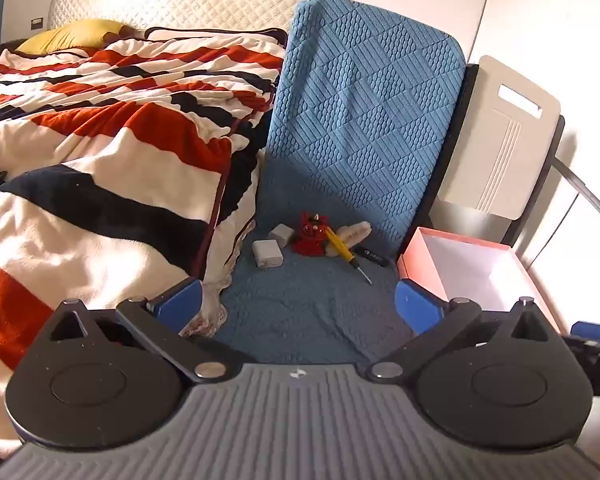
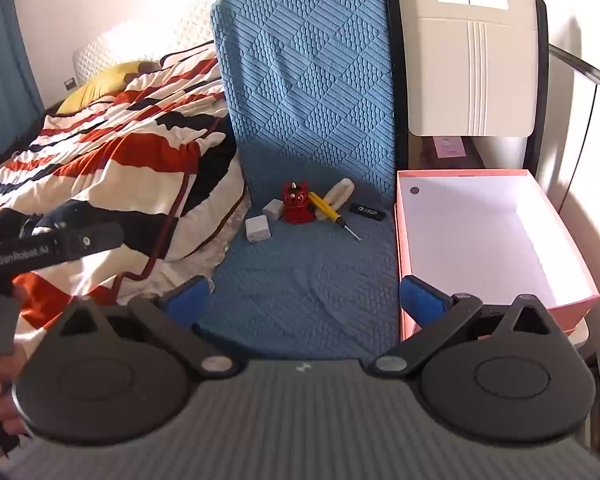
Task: Organize rigid objects
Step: 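Move both tools toward the objects on the blue cushion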
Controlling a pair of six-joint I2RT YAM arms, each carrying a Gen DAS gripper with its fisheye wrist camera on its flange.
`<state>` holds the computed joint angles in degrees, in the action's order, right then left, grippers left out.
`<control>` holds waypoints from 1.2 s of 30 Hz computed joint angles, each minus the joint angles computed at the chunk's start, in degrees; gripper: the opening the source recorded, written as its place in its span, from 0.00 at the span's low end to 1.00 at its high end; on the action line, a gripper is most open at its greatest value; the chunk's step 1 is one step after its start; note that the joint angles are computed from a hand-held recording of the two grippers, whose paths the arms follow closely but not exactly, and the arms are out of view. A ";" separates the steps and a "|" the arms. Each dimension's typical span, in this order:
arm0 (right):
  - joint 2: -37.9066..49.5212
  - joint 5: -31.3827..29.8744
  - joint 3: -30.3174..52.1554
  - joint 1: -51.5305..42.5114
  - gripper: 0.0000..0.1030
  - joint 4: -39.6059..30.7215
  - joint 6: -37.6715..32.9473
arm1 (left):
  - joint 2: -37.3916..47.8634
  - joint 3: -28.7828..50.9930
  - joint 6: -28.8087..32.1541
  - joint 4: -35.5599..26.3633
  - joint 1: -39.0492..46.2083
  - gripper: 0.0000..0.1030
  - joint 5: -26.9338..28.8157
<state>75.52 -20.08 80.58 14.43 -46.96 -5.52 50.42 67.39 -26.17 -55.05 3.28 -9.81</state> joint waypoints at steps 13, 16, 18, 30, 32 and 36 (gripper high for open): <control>-1.45 -0.01 1.20 0.04 1.00 -4.47 -0.81 | -4.38 -0.92 -1.05 -0.84 -4.68 1.00 -7.38; -1.61 -0.97 1.50 -0.89 1.00 -5.13 -1.26 | -4.43 -0.78 -2.39 -2.03 -5.21 1.00 -7.82; -1.24 -0.85 1.84 -0.99 1.00 -5.76 -1.52 | -5.04 -1.12 -2.04 -2.08 -3.65 1.00 -6.53; -1.54 0.38 0.69 0.36 1.00 -5.37 -2.29 | -6.45 -1.08 -2.46 -2.94 -2.17 1.00 -6.29; -2.29 0.59 -0.16 0.39 1.00 -4.60 -1.90 | -6.49 -1.05 -2.68 -3.23 -2.41 1.00 -6.47; -3.50 2.49 -2.03 1.17 1.00 -2.71 -2.22 | -6.50 -0.99 -3.79 -3.80 -3.85 1.00 -7.84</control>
